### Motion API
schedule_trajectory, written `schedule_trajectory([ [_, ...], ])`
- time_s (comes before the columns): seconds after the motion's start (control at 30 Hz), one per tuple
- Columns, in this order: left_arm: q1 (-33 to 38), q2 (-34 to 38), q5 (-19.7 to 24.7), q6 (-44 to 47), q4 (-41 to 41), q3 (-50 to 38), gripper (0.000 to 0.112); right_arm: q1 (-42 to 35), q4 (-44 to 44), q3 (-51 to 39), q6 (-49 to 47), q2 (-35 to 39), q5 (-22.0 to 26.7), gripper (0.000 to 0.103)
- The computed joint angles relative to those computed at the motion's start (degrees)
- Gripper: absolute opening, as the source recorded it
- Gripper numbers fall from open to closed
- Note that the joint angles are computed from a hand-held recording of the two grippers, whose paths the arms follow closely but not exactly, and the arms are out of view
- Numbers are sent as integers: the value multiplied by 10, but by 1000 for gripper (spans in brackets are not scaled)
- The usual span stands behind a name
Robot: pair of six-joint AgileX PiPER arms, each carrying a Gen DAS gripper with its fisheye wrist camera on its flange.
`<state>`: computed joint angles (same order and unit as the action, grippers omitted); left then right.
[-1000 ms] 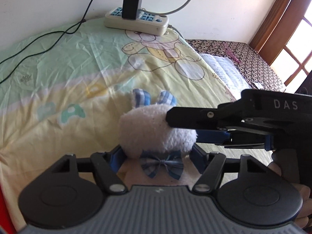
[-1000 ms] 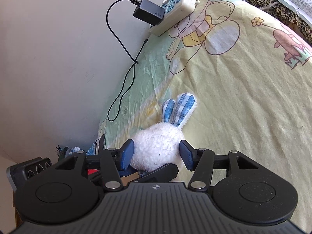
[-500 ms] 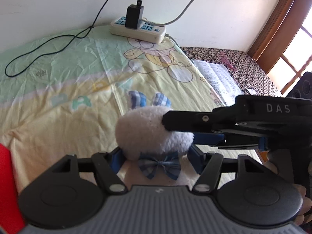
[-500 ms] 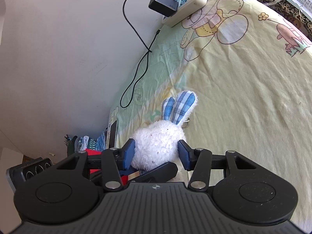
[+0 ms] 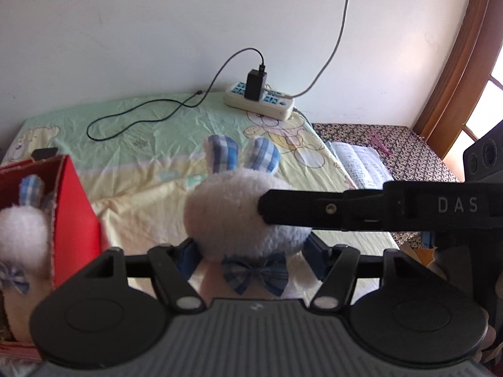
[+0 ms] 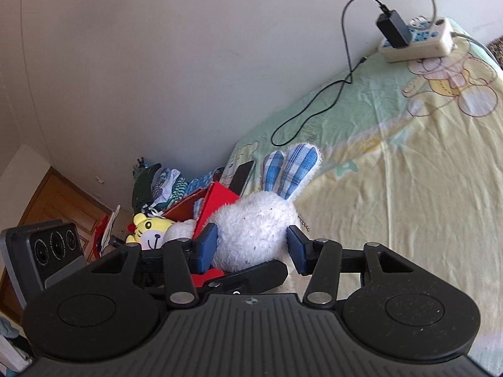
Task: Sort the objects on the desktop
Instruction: 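Lift the second white bunny with the right gripper toward the red box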
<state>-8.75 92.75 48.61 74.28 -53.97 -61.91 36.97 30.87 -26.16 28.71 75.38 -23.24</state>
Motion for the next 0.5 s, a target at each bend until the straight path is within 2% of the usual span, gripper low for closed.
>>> schedule_trajectory([
  [0.13, 48, -10, 26, 39, -21, -11, 66, 35, 61, -41, -77, 22, -12, 52],
  [0.3, 115, 2, 79, 94, -52, -46, 66, 68, 151, -106, -189, 60, -32, 52],
  [0.5, 192, 60, 136, 156, -69, -132, 66, 103, 254, -231, -337, 147, -53, 52],
])
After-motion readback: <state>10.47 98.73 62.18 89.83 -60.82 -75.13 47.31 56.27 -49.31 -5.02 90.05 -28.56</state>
